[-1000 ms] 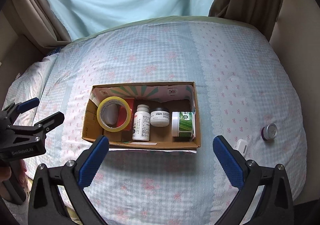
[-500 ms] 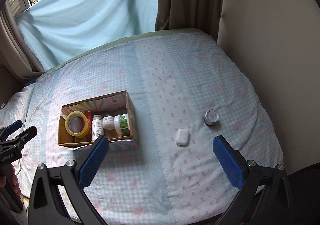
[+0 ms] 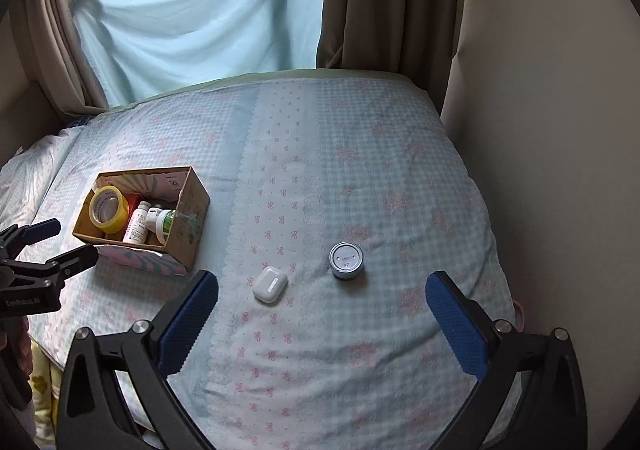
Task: Organize rigid objects
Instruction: 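Withdraw both tools from the box toward the earbud case and tin, then grasp the white earbud case with the left tool while the right grasps the silver tin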
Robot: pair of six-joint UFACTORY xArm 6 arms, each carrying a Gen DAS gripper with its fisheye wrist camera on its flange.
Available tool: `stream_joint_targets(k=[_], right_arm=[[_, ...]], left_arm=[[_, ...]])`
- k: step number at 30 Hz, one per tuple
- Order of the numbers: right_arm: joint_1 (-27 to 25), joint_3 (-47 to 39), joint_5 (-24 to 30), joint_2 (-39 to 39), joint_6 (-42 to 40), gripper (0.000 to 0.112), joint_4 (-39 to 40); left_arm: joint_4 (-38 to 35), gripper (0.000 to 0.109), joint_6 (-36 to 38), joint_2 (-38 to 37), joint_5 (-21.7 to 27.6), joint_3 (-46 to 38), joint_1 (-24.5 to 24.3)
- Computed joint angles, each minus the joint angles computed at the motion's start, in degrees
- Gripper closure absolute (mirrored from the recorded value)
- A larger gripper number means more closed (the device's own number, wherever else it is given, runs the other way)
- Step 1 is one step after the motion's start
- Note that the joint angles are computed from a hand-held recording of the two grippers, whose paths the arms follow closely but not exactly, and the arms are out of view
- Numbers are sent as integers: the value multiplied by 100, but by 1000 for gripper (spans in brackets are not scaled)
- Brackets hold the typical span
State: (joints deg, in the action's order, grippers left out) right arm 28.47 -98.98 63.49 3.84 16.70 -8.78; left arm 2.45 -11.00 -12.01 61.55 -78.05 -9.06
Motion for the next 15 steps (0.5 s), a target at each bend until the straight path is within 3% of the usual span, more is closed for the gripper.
stream_joint_targets(k=[7,15], right_arm=[[-424,1181,-1206,27,-633,9,339],[-695,1977,-2710,695,-1327,10,690]], left_arm=[[246,6,-544,538,-1022,611,-533],[373,6,-488,1546,-2928,1320,-742]])
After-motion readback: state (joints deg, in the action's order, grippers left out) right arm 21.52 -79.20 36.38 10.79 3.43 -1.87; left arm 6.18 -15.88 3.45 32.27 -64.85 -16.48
